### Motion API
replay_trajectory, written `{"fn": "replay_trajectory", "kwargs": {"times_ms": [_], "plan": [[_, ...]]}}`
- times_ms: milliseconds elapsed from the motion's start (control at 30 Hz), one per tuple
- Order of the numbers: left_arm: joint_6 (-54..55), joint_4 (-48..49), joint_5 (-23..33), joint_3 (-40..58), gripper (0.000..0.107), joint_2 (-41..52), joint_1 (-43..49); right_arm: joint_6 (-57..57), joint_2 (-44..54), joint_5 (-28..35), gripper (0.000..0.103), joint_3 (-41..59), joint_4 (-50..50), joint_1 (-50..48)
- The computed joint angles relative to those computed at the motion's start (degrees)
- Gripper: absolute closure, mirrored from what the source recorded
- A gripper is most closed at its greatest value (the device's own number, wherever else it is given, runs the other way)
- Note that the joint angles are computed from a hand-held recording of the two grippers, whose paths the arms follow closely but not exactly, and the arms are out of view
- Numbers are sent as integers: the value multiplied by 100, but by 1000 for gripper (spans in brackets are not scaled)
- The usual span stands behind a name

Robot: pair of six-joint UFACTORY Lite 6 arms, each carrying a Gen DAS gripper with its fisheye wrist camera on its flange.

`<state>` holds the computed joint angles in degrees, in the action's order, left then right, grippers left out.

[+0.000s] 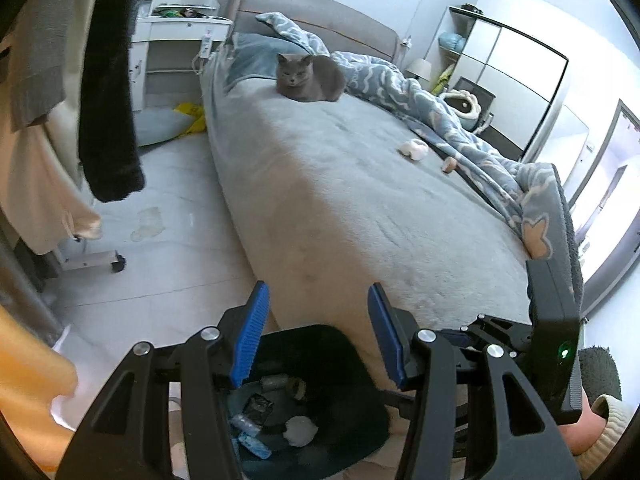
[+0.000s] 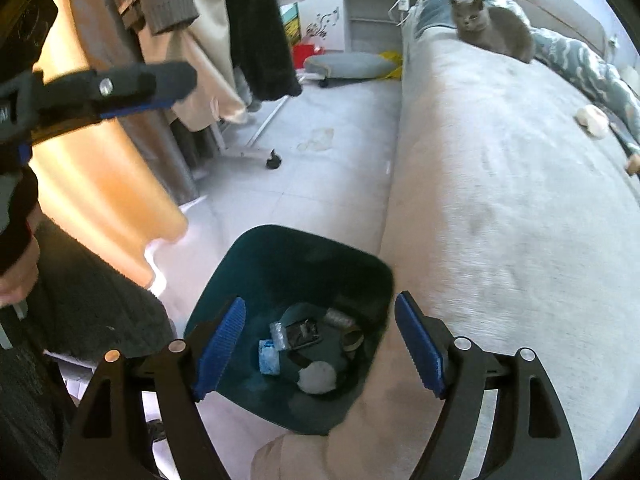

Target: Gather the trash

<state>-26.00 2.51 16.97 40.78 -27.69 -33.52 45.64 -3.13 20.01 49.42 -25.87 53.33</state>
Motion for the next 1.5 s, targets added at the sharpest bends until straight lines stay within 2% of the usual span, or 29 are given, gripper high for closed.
{"fn": "replay_trajectory", "kwargs": {"times_ms": [67,200,400,500,567,700,800,1000,1100,1167,1233,1367,1433,1500], "plan": [[-469,447,-86,132,53,214,-246,144,-329,47,25,-213,-152,-108],[-1918,1944,-73,487,50,637,-754,369,-935,125,21,-582,-410,-379],[-2682,2813,-127,1082,39,1209,-1139,-24,-1615,311,19,-899,-363,-1136],[-2821,2969,-228,1330,38,1544,-1146,-728,-1924,235,19,-1123,169,-1779],[-2757,2913,-224,1532,38,1761,-1135,-1644,-2166,181,18,-1258,943,-2351],[-2694,2980,-217,2030,30,2163,-1179,-2540,-2366,231,18,-1293,1536,-3058],[-2200,2596,-214,2418,25,2525,-1169,-3310,-2401,199,16,-1256,2075,-3624],[-985,1514,-219,3196,23,3335,-1098,-4764,-2116,51,15,-1033,3237,-4459],[-969,1562,-172,3431,21,3597,-1083,-5704,-1873,60,15,-814,4063,-4920],[-533,1091,-181,3587,21,3734,-1000,-6498,-1637,143,15,-570,4873,-5219],[-159,754,-175,3779,19,3873,-927,-6559,-1426,92,15,-342,4830,-5303],[136,825,-30,4314,19,4300,-817,-7030,-944,-15,14,99,5089,-5544],[580,475,-9,4546,19,4525,-698,-7609,-699,18,14,295,5609,-5793],[1411,-373,60,4852,19,4803,-511,-8067,-456,82,14,504,6050,-6087]]}}
